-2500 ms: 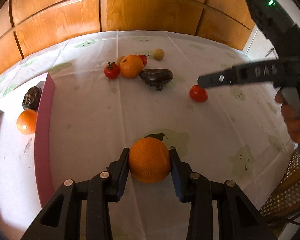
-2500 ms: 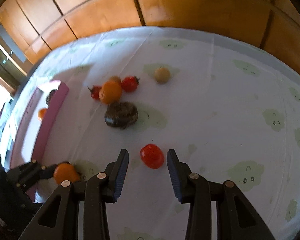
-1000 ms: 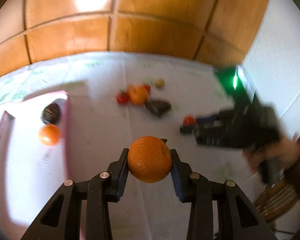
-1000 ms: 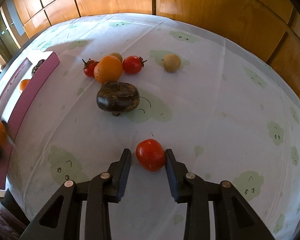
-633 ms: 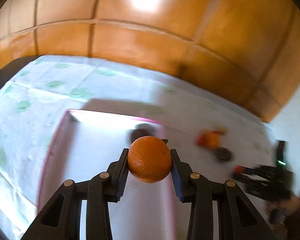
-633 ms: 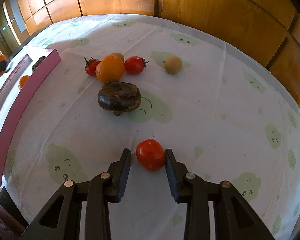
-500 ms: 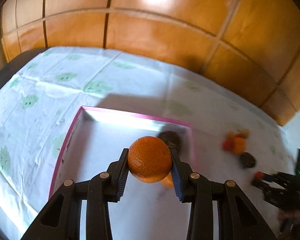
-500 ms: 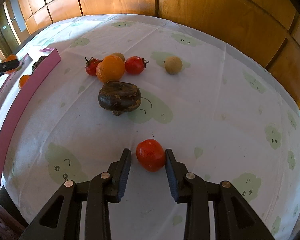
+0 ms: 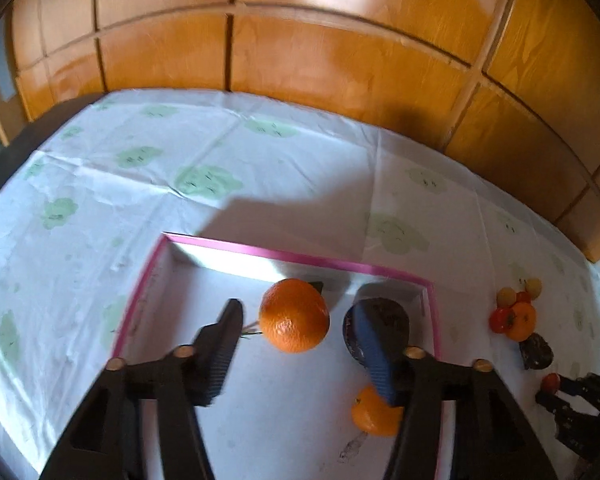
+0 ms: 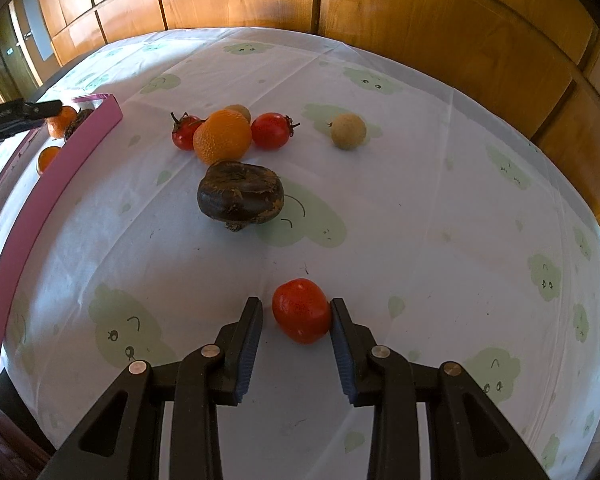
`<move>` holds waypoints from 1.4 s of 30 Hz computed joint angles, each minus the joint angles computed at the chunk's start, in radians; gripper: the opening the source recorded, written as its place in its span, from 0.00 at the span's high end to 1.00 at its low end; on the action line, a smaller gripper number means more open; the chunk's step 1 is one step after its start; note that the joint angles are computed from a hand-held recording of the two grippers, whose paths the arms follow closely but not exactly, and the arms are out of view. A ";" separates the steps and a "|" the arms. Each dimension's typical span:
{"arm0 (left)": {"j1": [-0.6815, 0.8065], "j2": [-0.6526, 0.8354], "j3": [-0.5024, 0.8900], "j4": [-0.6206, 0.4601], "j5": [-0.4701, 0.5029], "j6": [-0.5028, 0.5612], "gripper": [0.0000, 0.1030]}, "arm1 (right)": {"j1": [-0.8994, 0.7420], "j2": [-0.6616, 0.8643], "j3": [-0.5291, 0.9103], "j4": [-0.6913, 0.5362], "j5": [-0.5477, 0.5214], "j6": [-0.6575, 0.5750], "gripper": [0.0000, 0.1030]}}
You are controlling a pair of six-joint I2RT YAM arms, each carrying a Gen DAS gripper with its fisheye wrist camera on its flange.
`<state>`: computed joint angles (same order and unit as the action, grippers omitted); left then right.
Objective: Organize fruits
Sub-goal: 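Place the orange in the tray beside the passion fruit and open the left gripper, then grasp the red tomato with the right gripper and lift it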
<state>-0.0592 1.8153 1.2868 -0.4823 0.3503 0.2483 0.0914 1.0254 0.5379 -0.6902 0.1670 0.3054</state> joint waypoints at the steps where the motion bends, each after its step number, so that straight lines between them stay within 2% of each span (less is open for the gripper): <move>1: 0.005 -0.026 -0.019 0.007 -0.001 -0.001 0.41 | 0.002 -0.001 0.000 0.000 0.002 0.000 0.67; 8: 0.030 -0.251 -0.208 0.063 -0.017 0.027 0.41 | 0.012 0.000 -0.004 0.005 0.018 0.003 0.67; 17: 0.073 -0.416 -0.335 0.031 0.026 0.080 0.41 | 0.055 -0.013 -0.015 0.001 0.054 0.036 0.67; 19: 0.082 -0.440 -0.351 0.016 0.035 0.095 0.41 | 0.076 -0.013 -0.015 -0.001 0.066 0.051 0.70; 29: 0.116 -0.475 -0.372 -0.020 0.058 0.122 0.41 | 0.159 -0.005 -0.017 -0.006 0.133 0.092 0.74; 37: 0.155 -0.460 -0.365 -0.023 0.079 0.137 0.41 | 0.153 0.008 0.046 -0.090 0.088 0.139 0.74; 42: 0.198 -0.425 -0.352 -0.016 0.089 0.151 0.41 | 0.326 -0.029 0.126 -0.094 0.088 0.251 0.74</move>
